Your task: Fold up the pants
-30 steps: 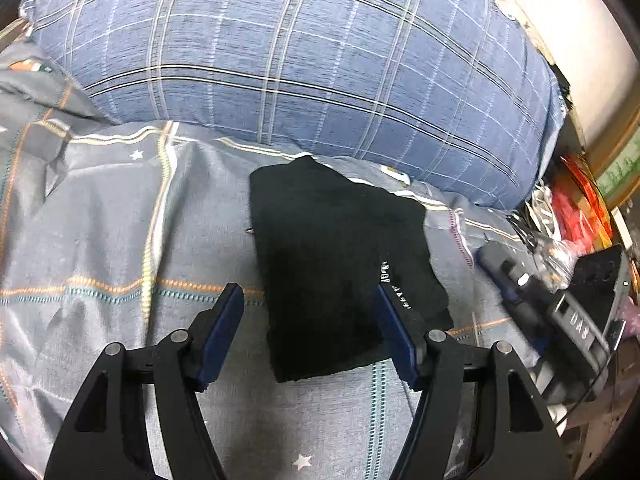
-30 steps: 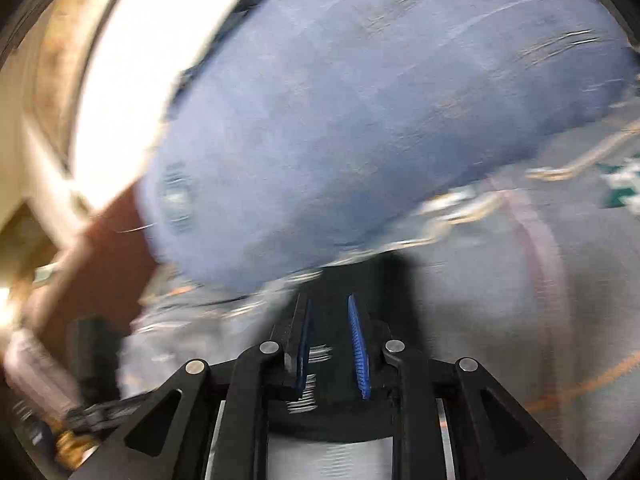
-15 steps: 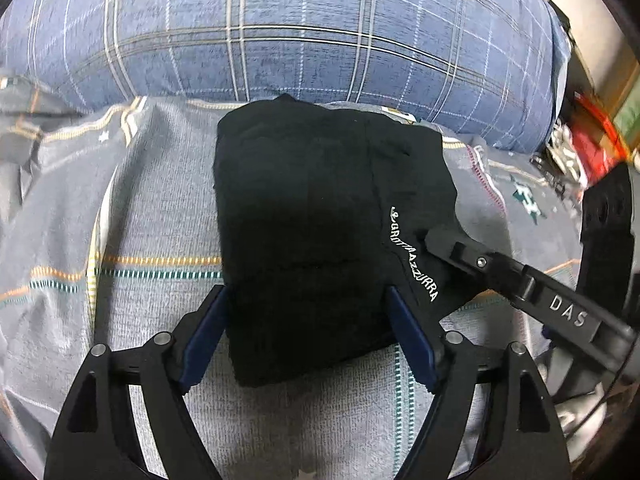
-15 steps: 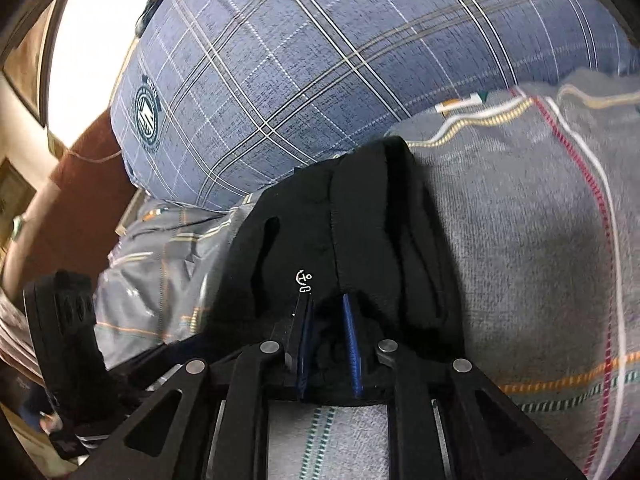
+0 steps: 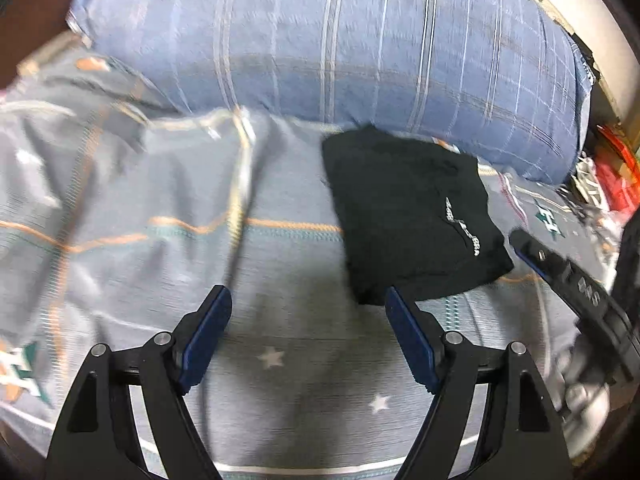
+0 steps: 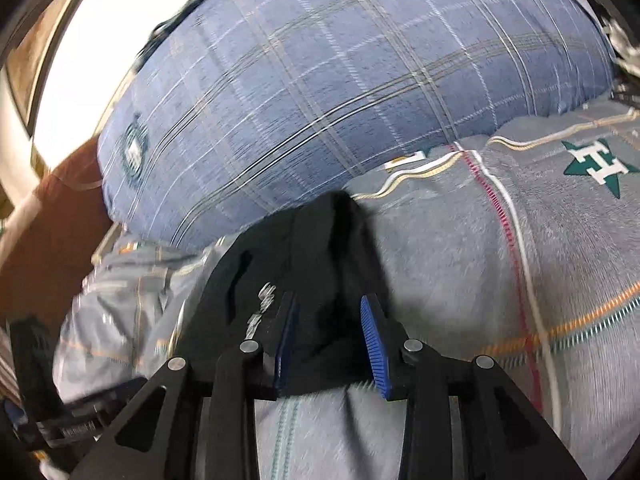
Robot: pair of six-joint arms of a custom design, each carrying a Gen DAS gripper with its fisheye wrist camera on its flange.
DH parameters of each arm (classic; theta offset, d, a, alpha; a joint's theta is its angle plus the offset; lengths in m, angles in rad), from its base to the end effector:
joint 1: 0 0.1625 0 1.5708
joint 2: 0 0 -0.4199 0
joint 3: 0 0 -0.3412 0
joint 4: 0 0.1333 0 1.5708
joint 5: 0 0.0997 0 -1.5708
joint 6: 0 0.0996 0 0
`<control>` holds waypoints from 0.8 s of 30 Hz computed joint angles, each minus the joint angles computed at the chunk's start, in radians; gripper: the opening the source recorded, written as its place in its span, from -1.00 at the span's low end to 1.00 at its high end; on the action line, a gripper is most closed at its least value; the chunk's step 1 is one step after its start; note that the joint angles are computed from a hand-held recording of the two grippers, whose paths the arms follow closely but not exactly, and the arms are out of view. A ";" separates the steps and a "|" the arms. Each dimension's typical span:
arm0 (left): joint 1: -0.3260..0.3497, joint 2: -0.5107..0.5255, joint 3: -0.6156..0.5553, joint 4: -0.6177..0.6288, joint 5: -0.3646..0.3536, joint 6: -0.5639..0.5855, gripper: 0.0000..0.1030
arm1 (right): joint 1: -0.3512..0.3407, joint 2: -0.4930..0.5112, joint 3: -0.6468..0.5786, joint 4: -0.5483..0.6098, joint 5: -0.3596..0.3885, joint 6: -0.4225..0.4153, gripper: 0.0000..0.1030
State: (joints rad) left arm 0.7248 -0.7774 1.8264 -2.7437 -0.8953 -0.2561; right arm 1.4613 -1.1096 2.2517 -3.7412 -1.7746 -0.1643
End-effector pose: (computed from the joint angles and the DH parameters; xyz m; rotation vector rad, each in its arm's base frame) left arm -0.3030 -0.5295 0.0964 0.6914 2.4679 -0.6066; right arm 0.0618 -0.4733 0.2632 -0.0753 -2.4853 1.3543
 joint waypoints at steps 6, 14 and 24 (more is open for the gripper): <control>-0.111 0.004 0.185 -0.490 0.268 0.166 0.66 | 0.134 0.116 0.062 -0.257 -0.175 -0.140 -0.04; -0.203 0.043 0.226 -0.819 0.476 0.347 1.00 | 0.154 0.151 0.145 -0.381 -0.199 -0.088 -0.04; -0.186 0.001 0.219 -0.308 0.378 0.038 1.00 | 0.161 0.170 0.198 -0.453 -0.267 -0.110 0.25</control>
State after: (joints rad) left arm 0.5391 -0.7767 2.0456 -3.0518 -0.5174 -0.2182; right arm 1.6222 -0.9396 2.4498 -4.1943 -2.0415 -0.2741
